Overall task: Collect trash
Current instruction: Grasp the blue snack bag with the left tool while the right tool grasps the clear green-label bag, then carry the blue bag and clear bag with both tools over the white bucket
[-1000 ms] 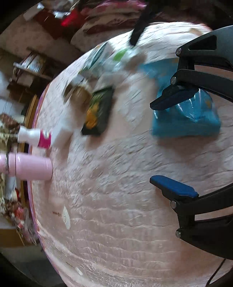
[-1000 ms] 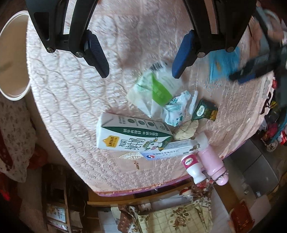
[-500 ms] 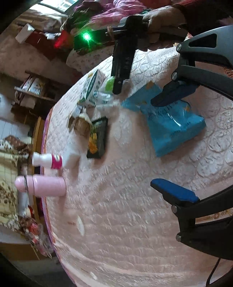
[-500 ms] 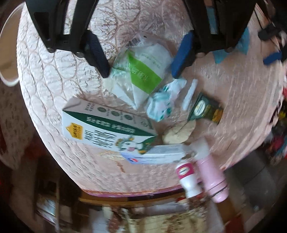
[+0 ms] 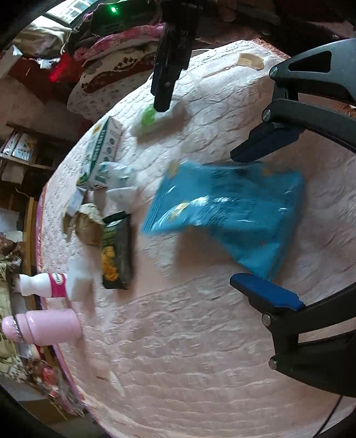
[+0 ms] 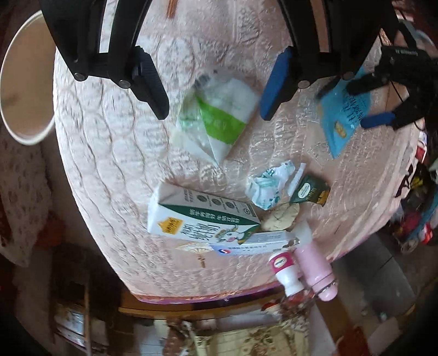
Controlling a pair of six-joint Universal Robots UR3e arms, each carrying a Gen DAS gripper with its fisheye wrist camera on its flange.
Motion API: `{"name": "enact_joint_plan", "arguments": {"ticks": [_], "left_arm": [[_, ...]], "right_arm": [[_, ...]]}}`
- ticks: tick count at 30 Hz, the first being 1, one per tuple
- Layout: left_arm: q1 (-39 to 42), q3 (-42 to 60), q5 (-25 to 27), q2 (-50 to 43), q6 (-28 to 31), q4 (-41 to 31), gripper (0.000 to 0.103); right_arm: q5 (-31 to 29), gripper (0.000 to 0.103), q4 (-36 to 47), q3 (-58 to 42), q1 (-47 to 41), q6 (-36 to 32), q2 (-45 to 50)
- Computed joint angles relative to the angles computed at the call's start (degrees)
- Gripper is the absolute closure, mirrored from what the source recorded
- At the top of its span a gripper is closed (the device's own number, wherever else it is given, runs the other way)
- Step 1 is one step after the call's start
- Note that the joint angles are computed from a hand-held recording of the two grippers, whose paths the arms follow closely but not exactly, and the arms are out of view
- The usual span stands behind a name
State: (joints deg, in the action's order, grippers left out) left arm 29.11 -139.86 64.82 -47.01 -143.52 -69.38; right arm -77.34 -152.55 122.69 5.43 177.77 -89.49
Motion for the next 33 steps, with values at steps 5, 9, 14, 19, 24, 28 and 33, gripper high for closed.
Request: {"name": "enact_joint_plan", "arguments": {"ticks": [5,9,14,19,24,28,33], "left_arm": [[0.2,-0.8,-0.2,7.7,-1.3,-4.2,0.020],[0.6,-0.3,-1.2,5.5,-7.0,-1.6,0.020],[-10.4,-2.0,7.6,-6.7,-18.9,18.1,0.020],[-13.1,-2.9,7.9,-6.5,-19.4,19.8,0.046],[-15.4,-1.4,6.6,-3.2,-21.8,17.4,0.056],[-20.3,1.3,7.0,-4.0,-26.4,18.9,0.056],[-31.1,6.3,11.3,-12.6,-34.9,26.8,0.056]], "right_arm": [[-3.4,0.031,-3.1,0.0,3.2,4.7,2.5],[-7.9,0.030,-4.7,-3.2,6.9,9.4,6.8],[-10.5,0.052,-9.0,-3.6,9.0,9.2,9.6],[-4.7,0.064,-9.1,3.0,3.6,4.0,1.8],[-1.4,0.064,-6.5,8.3,-0.3,0.6,-8.2],[1.0,0.064,-3.5,12.5,-4.6,-2.0,-16.1],[4.9,0.064,5.5,15.9,-13.2,-7.4,-28.2]]}}
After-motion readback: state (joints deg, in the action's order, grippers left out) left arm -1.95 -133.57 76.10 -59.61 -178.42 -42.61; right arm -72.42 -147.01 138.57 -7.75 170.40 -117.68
